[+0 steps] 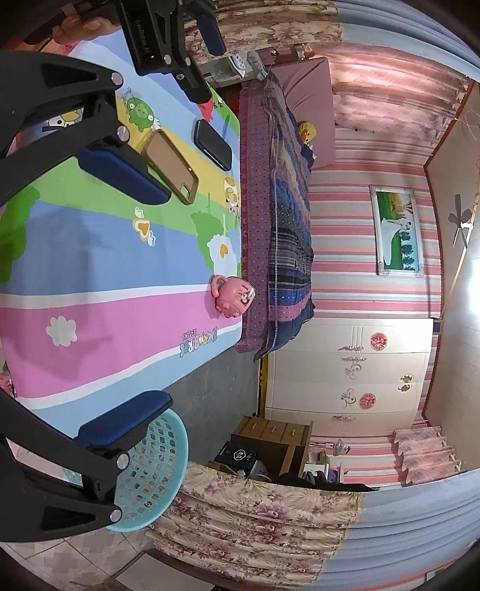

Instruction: Collect trash

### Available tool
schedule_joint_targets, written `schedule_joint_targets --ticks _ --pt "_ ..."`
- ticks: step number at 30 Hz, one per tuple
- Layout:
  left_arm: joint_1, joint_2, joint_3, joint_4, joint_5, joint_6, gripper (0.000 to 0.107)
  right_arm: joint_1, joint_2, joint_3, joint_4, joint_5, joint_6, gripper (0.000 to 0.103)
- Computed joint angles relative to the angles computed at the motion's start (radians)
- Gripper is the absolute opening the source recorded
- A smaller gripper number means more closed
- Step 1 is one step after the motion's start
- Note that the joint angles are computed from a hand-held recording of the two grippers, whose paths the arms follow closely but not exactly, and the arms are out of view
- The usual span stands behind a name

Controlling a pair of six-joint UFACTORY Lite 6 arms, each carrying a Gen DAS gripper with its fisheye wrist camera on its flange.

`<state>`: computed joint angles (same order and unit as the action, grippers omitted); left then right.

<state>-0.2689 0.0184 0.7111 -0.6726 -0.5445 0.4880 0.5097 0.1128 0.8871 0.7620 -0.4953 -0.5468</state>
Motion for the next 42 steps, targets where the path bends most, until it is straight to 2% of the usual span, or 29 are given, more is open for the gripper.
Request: schedule_joint_targets --ticks 42 --pt "0.018 0.0 0.003 0.022 0.006 -0.012 0.098 0.001 -0.009 0.008 0.023 0.008 -0.026 0.098"
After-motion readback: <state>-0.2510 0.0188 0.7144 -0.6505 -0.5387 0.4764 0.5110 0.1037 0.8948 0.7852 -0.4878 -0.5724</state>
